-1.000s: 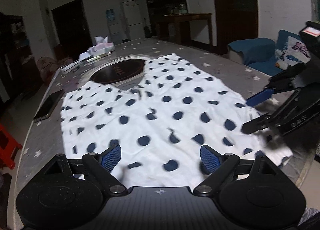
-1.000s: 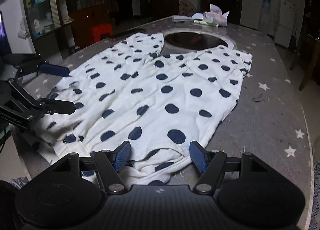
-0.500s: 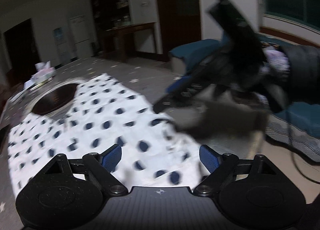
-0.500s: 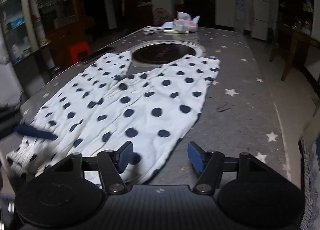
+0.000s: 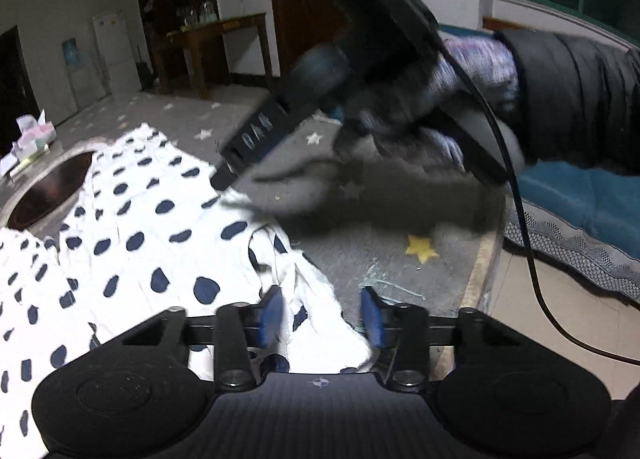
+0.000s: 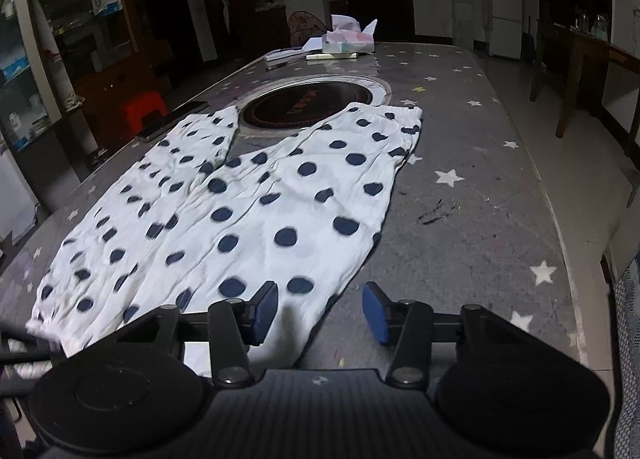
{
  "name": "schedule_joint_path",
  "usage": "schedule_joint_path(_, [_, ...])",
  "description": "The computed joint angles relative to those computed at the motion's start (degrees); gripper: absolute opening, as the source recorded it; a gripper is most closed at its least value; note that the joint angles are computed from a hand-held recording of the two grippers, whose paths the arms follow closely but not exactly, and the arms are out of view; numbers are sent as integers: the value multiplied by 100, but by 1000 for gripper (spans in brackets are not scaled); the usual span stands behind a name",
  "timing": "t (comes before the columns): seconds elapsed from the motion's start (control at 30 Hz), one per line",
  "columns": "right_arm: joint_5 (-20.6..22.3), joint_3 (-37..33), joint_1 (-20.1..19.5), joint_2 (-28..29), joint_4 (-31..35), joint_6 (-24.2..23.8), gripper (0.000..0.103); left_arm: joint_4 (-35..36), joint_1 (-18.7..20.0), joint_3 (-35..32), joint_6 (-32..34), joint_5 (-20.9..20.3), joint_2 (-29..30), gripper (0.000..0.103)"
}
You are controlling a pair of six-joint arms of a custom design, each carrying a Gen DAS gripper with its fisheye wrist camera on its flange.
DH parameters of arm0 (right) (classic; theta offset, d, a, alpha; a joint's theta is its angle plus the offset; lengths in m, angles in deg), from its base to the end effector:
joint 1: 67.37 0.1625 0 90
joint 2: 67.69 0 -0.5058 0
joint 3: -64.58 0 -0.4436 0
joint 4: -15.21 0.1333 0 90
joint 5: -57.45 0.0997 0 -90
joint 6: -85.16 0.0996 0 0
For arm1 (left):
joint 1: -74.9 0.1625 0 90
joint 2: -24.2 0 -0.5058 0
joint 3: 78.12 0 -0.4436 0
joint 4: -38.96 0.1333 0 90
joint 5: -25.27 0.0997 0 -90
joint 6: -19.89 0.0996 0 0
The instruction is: Fold clothes
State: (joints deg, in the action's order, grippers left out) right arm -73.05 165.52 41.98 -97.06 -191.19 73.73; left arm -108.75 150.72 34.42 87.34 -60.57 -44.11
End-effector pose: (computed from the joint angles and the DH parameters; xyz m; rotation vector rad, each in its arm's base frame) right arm 0.2984 -0.6426 0.0063 0.2740 -2.3190 1.0088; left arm -0.0168 -0.6403 0.2497 1.9251 2.2485 -0.2645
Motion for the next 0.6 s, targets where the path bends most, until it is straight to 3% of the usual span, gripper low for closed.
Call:
schedule_joint_path(0.23, [5,-439,-210,-73,337,48,37,483,116,-364,-428,-202,144,13])
schedule_joint_path(0.33, [19,-758,-337,-58,525,40,32,830,198,-623,-708,-478,144,12])
schedule_joint_path(0.6, [71,-1874,-659,227,1261,151,32,1474,327,-1240,-1303,-1022,203,12])
